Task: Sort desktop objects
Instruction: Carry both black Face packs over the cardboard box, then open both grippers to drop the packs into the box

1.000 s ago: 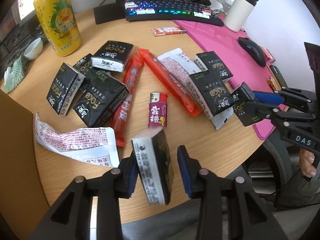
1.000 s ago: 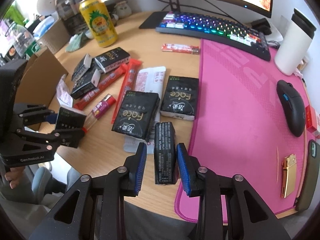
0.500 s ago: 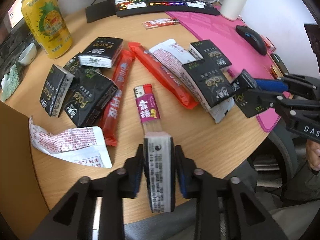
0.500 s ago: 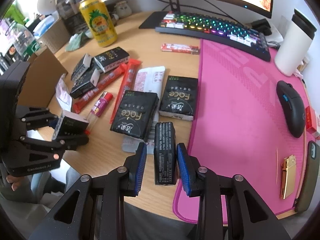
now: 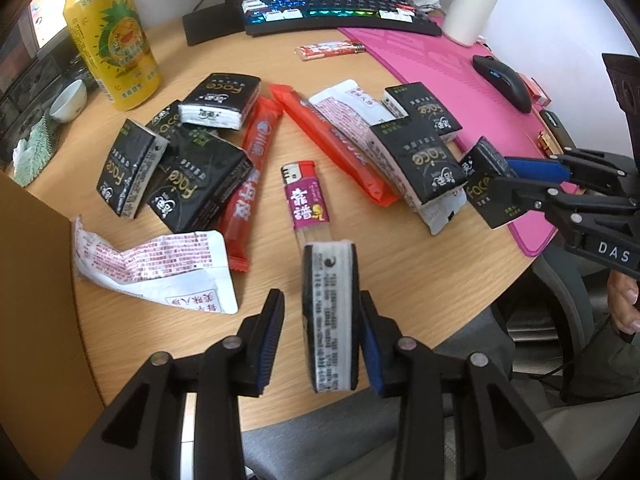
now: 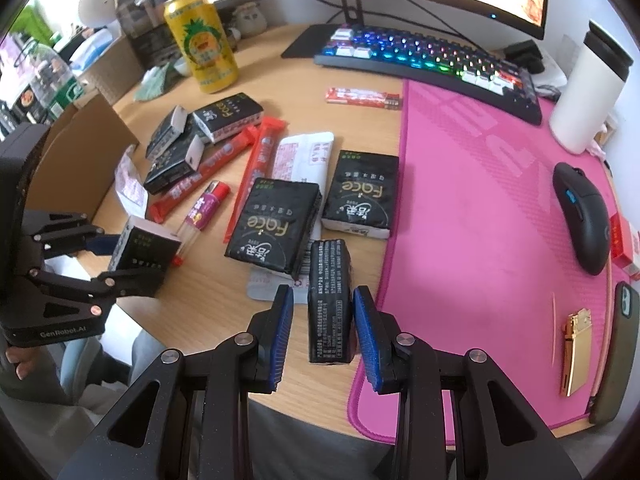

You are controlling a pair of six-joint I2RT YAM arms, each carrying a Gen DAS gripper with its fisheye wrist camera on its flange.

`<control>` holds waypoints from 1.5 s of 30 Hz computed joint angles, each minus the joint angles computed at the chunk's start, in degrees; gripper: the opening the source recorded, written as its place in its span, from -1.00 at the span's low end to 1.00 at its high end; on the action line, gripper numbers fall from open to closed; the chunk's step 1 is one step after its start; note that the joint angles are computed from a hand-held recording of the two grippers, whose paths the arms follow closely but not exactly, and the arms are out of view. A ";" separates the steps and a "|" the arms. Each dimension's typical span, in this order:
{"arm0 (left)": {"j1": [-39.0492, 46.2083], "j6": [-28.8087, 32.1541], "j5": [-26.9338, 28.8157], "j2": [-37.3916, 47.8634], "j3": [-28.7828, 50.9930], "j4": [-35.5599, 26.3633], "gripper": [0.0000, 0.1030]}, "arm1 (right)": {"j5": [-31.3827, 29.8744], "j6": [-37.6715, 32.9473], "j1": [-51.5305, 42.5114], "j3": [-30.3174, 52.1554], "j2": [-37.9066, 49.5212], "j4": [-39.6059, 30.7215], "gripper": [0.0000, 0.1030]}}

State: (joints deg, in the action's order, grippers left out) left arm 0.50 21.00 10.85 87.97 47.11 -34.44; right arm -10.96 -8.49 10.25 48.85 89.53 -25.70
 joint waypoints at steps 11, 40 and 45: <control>2.61 2.72 2.62 -0.17 3.63 -3.39 -0.60 | -0.31 -1.62 0.28 2.33 -2.14 -3.02 -0.66; 45.43 19.37 11.75 7.16 31.02 -17.20 -0.60 | -7.16 1.75 39.70 68.04 34.35 -23.09 -0.65; 47.38 21.07 12.63 10.69 32.65 -18.06 -0.60 | -4.50 2.42 41.29 72.60 39.63 -25.64 -0.56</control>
State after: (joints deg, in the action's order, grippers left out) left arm 47.88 42.07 23.48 98.65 79.75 -52.50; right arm -15.46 -6.07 51.54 121.45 129.16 -51.34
